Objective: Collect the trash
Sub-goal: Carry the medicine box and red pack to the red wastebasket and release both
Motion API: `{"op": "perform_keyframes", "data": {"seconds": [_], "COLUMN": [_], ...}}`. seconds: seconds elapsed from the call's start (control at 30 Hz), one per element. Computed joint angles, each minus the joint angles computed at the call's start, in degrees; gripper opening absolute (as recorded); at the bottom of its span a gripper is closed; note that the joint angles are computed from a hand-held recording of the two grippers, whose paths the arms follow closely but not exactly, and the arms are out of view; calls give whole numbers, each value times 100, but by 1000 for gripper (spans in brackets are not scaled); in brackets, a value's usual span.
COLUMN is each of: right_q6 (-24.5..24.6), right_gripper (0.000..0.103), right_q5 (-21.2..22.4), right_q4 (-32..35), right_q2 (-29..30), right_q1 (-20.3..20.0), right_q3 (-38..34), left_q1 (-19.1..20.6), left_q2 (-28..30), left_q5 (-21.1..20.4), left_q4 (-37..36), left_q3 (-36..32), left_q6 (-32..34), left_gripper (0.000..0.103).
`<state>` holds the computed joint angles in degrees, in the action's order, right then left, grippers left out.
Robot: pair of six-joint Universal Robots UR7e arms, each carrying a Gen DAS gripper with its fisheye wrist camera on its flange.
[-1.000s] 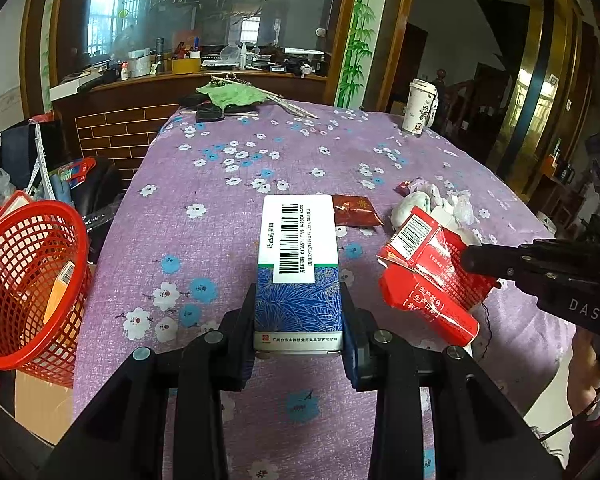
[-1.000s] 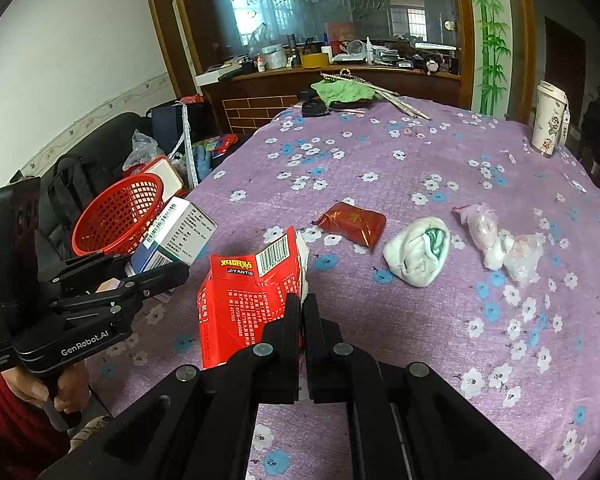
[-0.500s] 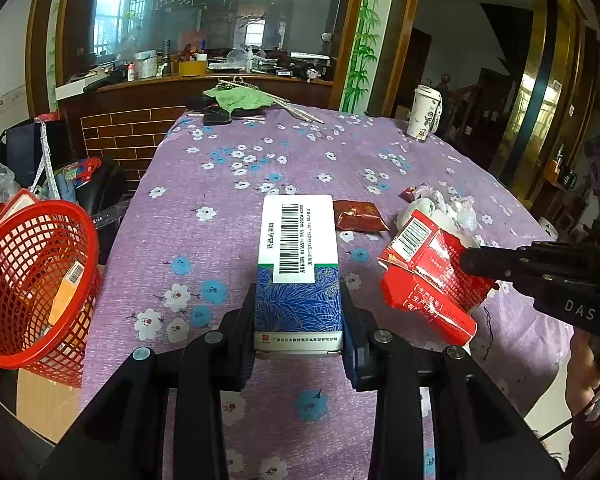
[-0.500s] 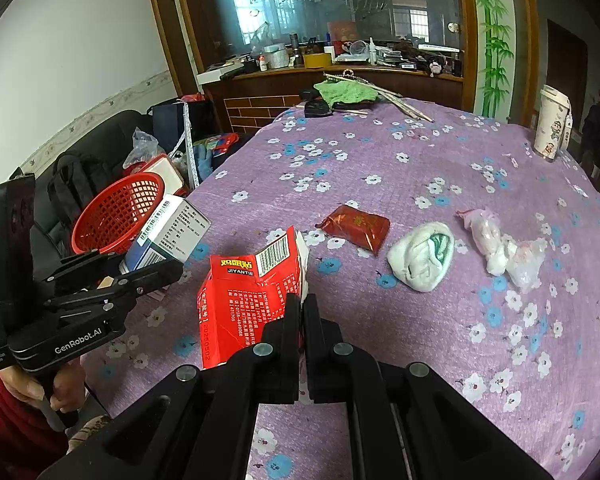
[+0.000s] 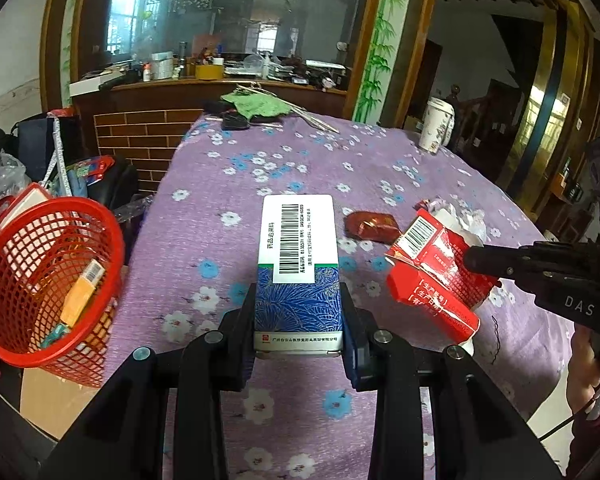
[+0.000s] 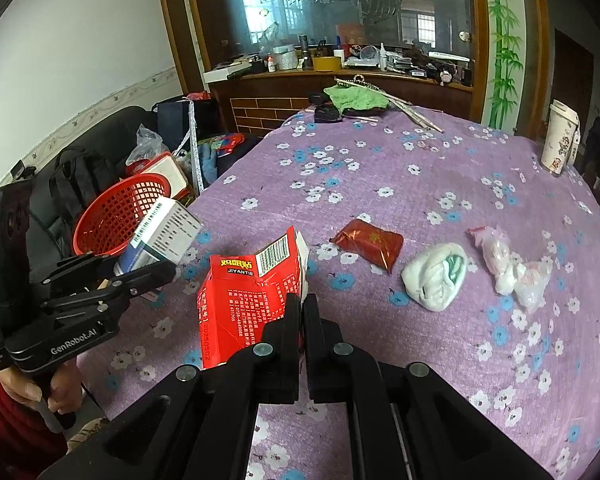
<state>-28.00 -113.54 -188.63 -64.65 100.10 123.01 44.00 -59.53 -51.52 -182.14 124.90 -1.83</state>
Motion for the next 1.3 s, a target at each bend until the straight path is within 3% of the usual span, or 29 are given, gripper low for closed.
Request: {"op": "perform_keyframes", "data": {"seconds": [0.33,0.6,0.9,1.03,1.17,1.3], "right_q6": [60,190,283,411,561,602], "right_gripper": [3,3,3,4,10,11], "right_q5": [-94,-20,-3,22,227,388], "right_q4": [231,851,1319,1557,1901,1719], "right_q2": [436,1222,2440,2908,3158,2986], "right_q1": [344,830,1207,1239,1194,1130], "right_q3": [-522,-1559,-2942,-3496,-3880,-3673], "left_q1": [91,425,1198,1354,1421,1321], "left_q2": [-520,-1044,-1163,-1174,-1165,-1200], "left_q5": [502,1050,986,962,970,945], "left_q4": [-280,-412,-98,-121,-62,-251], "left_q3": [116,65,-336,-362,-385,-258], "left_q6": [82,293,251,263,149,275], "left_gripper": [33,33,33,34,54,59]}}
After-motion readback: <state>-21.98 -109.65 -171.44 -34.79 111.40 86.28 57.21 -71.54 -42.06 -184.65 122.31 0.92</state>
